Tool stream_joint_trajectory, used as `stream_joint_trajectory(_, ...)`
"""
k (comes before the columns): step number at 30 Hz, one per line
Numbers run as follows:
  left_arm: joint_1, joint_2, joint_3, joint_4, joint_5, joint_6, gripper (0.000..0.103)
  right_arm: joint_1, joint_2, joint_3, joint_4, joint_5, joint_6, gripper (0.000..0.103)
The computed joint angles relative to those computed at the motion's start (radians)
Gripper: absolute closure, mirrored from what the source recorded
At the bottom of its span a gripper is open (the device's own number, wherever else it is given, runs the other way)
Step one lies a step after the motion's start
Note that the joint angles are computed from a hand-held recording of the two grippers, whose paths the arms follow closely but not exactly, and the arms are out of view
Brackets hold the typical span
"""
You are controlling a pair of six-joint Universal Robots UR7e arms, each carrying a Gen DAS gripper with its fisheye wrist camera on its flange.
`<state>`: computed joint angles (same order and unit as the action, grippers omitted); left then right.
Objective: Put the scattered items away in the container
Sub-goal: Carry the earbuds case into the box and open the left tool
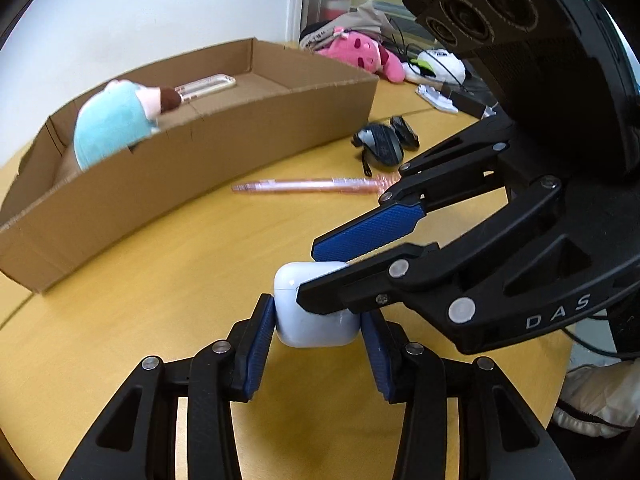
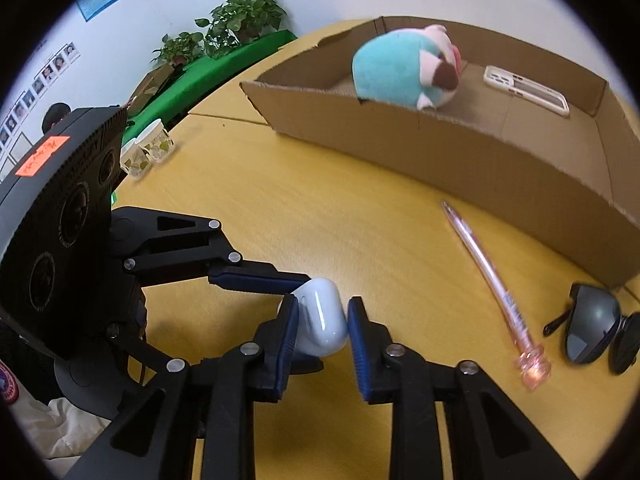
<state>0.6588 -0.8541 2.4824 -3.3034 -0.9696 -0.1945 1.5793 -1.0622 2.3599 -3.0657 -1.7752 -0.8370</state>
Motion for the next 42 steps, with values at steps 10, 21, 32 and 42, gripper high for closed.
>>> stream_joint_trajectory(10, 0.009, -0.007, 0.000, -0.019, 0.005, 0.016, 0.056, -0.006, -0.001, -0.027, 0.063, 0.009, 0.002, 0.074)
stream_joint_trajectory(21, -0.015, -0.114, -0.144, 0.135, 0.085, 0.160, 0.056, 0.091, -0.096, -0.115, 0.121, 0.045, -0.008, 0.077)
stream_joint_trajectory(32, 0.073, -0.077, -0.511, 0.354, 0.127, 0.476, 0.056, 0.141, -0.048, -0.478, 0.392, 0.112, 0.054, 0.080)
stream_joint_trajectory(42, 0.215, 0.095, -0.825, 0.601, 0.101, 0.545, 0.056, 0.067, 0.142, -0.762, 0.544, 0.111, 0.141, 0.080)
